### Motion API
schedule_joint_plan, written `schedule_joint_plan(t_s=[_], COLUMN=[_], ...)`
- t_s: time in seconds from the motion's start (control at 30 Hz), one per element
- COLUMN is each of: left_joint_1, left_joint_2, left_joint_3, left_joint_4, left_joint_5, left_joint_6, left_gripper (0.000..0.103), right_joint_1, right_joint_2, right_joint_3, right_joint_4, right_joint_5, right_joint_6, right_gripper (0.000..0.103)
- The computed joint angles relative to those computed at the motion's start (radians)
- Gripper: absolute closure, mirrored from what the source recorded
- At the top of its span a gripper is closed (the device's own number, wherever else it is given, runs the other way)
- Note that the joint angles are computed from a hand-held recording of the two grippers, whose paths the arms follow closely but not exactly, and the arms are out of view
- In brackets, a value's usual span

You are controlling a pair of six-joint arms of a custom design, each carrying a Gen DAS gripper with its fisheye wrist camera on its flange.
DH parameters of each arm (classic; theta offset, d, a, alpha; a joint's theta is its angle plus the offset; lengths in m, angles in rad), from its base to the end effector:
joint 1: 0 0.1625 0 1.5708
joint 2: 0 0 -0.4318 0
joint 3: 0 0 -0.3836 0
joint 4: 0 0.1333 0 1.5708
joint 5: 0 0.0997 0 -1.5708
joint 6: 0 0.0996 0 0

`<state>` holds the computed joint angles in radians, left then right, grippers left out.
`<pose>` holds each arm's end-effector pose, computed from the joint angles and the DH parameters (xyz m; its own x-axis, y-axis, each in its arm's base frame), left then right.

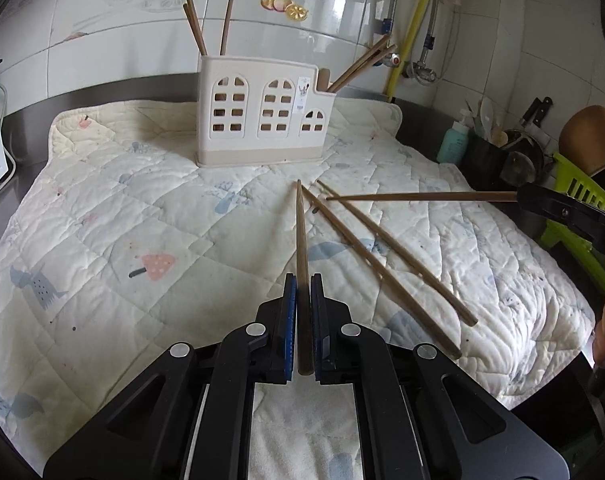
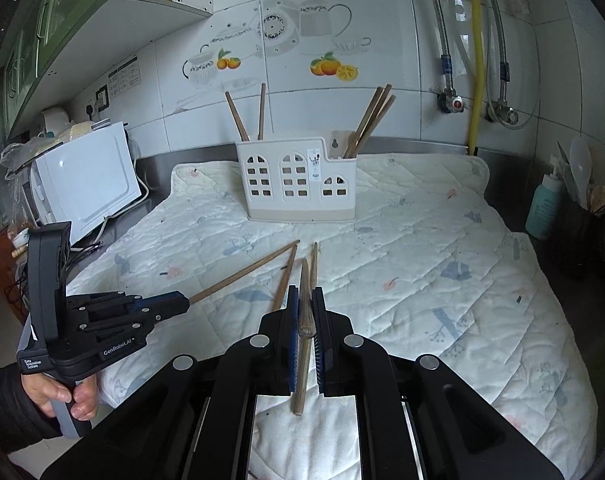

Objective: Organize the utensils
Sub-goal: 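Carry the left tool's chopstick upright to the holder while the right tool carries its chopstick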

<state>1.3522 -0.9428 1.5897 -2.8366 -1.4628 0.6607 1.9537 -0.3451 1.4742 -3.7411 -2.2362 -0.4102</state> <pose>-0.0109 -0.7131 0.2579 -0.6686 0.6100 -0.4253 0.7434 0.5330 -0.4042 0.3238 -0.6116 0.0082 -0.7764 -0.0032 0.6302 -0.5435 0.5096 -0.6670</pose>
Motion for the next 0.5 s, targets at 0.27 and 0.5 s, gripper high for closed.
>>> schedule_joint_plan(t_s=[0.27,0.5], left_joint_1=[-0.03,-0.021], left_joint_2=[-0.015,-0.012], left_joint_3=[-0.008,-0.012], left_joint_4=[-0.063,0.04], left_joint_5=[-0.062,-0.001], left_joint_6=[0.033,0.062], left_gripper=[0.098,0.091], right_joint_1=[0.014,0.021], right_joint_2=[-0.027,-0.027], right_joint_3=[-0.04,-0.053], right_joint_4=[0.011,0.014], right_joint_5=[0.032,0.024], right_joint_6=[-0.04,-0.06], right_gripper=[0.097,0.097])
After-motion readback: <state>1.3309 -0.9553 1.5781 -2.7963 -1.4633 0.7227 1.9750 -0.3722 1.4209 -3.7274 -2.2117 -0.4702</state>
